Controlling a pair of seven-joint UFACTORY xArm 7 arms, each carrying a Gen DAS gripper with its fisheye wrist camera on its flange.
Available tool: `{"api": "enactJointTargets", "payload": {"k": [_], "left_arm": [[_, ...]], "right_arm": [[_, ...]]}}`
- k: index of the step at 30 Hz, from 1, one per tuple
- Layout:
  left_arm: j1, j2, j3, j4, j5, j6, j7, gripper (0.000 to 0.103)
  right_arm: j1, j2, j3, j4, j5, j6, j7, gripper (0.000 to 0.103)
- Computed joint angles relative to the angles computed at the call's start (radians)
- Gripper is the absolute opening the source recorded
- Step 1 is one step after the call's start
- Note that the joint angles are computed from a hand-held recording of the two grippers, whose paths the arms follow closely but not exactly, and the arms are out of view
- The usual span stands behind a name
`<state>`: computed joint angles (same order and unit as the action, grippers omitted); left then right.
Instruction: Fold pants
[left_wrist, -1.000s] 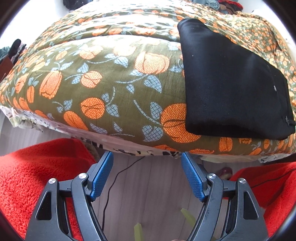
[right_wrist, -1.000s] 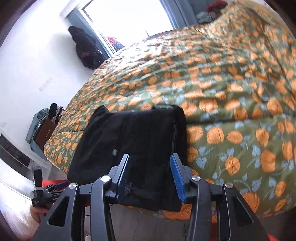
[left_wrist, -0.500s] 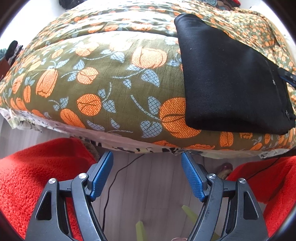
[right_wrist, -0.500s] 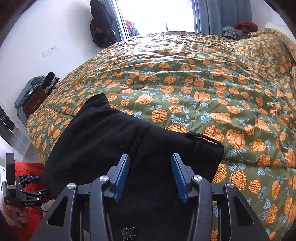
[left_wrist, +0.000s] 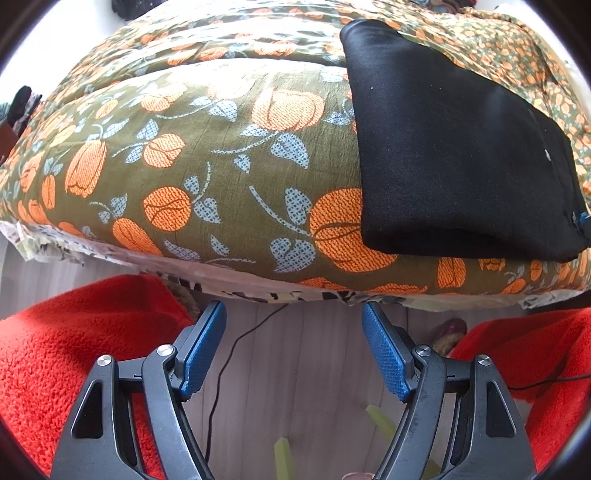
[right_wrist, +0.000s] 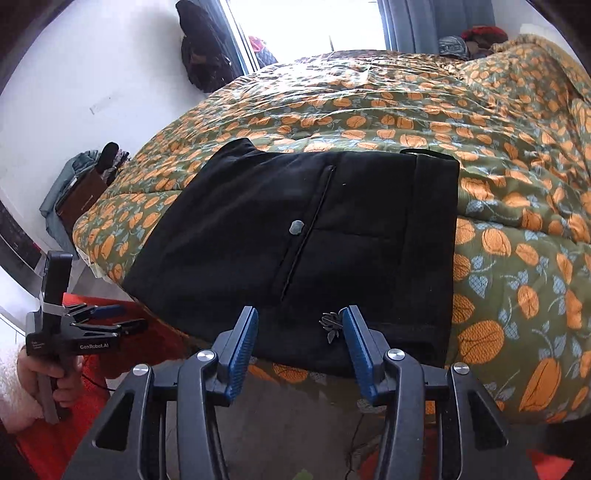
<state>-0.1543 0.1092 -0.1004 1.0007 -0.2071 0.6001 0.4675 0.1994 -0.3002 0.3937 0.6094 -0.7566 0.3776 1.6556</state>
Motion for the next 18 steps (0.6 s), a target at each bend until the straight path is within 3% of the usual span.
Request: {"api": "enactJointTargets", "payload": {"k": [6, 12, 18], "left_arm": [[0.004, 0.006, 0.004, 0.007, 0.012, 0.013, -0.011, 0.078], [0.005, 0.008, 0.007, 0.004, 0.028, 0.009, -0.023, 0.078], [0.006, 0.013, 0.009, 0.003, 0.051, 0.011, -0.041, 0.078]], "right_arm": [[0.003, -0.030, 0.047, 0.028, -0.076, 0.120, 0.049, 0.056], [0.007, -0.049, 0.030, -0.023, -0.107, 0.096, 0.154, 0.056], [0.006, -0.064, 0.048, -0.004, -0.147, 0.149, 0.178, 0.056]]}}
